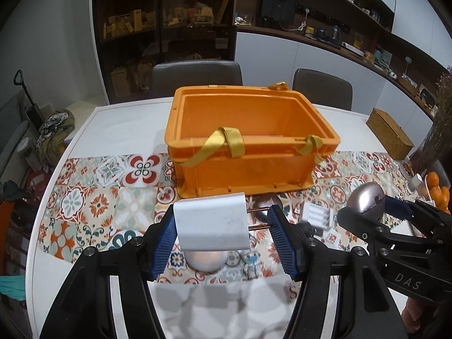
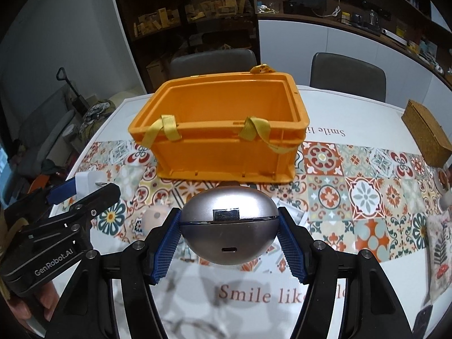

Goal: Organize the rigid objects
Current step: 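Carry the white charger and silver case over the orange crate with both grippers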

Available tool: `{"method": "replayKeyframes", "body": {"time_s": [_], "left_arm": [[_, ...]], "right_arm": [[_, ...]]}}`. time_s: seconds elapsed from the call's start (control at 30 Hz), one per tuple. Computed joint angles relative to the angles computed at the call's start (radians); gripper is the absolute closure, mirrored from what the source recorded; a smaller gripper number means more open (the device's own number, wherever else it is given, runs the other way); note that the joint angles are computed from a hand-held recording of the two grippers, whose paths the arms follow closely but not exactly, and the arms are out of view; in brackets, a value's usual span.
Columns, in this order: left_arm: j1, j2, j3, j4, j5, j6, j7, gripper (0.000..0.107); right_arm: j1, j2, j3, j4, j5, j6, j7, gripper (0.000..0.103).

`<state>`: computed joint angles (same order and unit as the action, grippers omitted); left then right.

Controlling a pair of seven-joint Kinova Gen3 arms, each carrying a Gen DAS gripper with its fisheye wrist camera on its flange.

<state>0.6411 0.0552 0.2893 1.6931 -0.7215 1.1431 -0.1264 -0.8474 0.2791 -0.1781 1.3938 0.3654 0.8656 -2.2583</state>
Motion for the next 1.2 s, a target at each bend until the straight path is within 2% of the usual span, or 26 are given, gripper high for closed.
{"method": "replayKeyframes", "body": {"time_s": [0.53, 0.83, 1.2], "left_arm": [[-0.063, 0.015, -0.047, -0.079, -0.018, -0.014, -0.134, 0.044], [-0.096, 0.045, -0.078, -0.158, 0.010, -0.025, -0.253, 0.044], [-0.148, 0.090, -0.130, -0.245, 0.106, -0.042, -0.419, 0.044]], "right_arm": [[-0.016, 0.107, 0.055, -0.211, 0.005, 0.068, 0.038, 0.037], [-0.010, 0.194, 0.080, -0.405, -0.038, 0.190, 0.088, 0.037], [0.000, 0.314, 0.117, -0.651, -0.110, 0.316, 0.192, 0.037]]}}
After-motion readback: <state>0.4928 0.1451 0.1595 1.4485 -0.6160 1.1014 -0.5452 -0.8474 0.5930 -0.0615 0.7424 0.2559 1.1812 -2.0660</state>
